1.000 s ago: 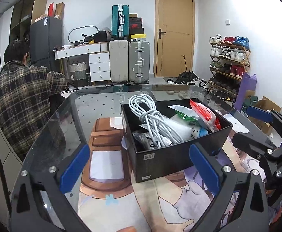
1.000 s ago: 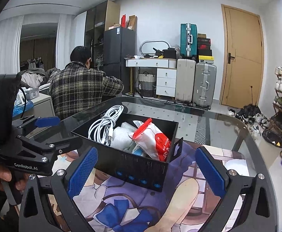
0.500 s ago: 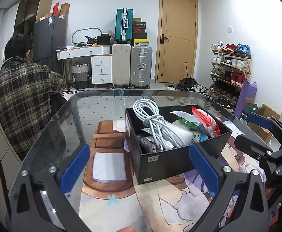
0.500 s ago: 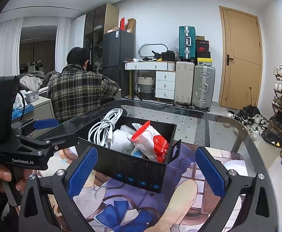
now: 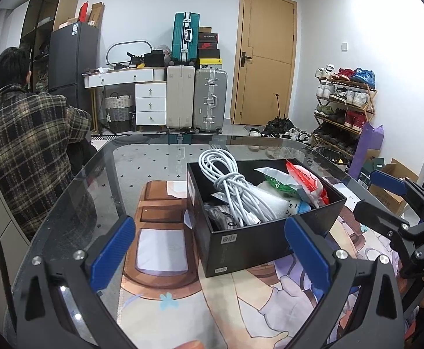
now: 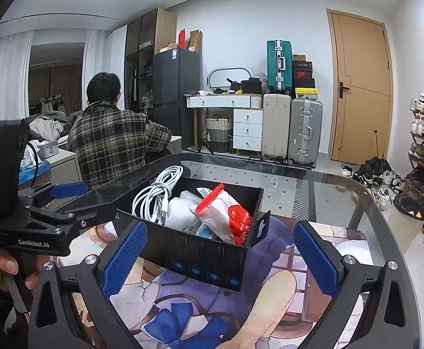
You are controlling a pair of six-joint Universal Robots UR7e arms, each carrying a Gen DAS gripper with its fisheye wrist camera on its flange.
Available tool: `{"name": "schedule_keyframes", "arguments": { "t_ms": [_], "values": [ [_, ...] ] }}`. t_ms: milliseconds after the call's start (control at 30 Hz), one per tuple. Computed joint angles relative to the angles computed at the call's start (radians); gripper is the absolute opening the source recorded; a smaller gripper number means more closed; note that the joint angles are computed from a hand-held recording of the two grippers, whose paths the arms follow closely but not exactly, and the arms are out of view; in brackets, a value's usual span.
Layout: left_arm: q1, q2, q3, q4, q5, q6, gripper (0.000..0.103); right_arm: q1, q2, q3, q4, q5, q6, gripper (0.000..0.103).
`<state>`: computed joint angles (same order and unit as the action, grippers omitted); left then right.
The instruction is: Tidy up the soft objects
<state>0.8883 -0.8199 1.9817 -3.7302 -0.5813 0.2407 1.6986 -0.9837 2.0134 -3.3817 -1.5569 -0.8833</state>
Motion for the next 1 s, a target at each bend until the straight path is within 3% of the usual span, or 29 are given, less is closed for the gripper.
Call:
{"name": "schedule_keyframes", "arguments": {
  "t_ms": [1000],
  "values": [
    [0.016, 0.051, -0.042, -0.043, -0.015, 0.046, 0.103, -0.002, 0.002, 0.001, -0.003, 0.002, -0.004, 0.102]
  ]
}}
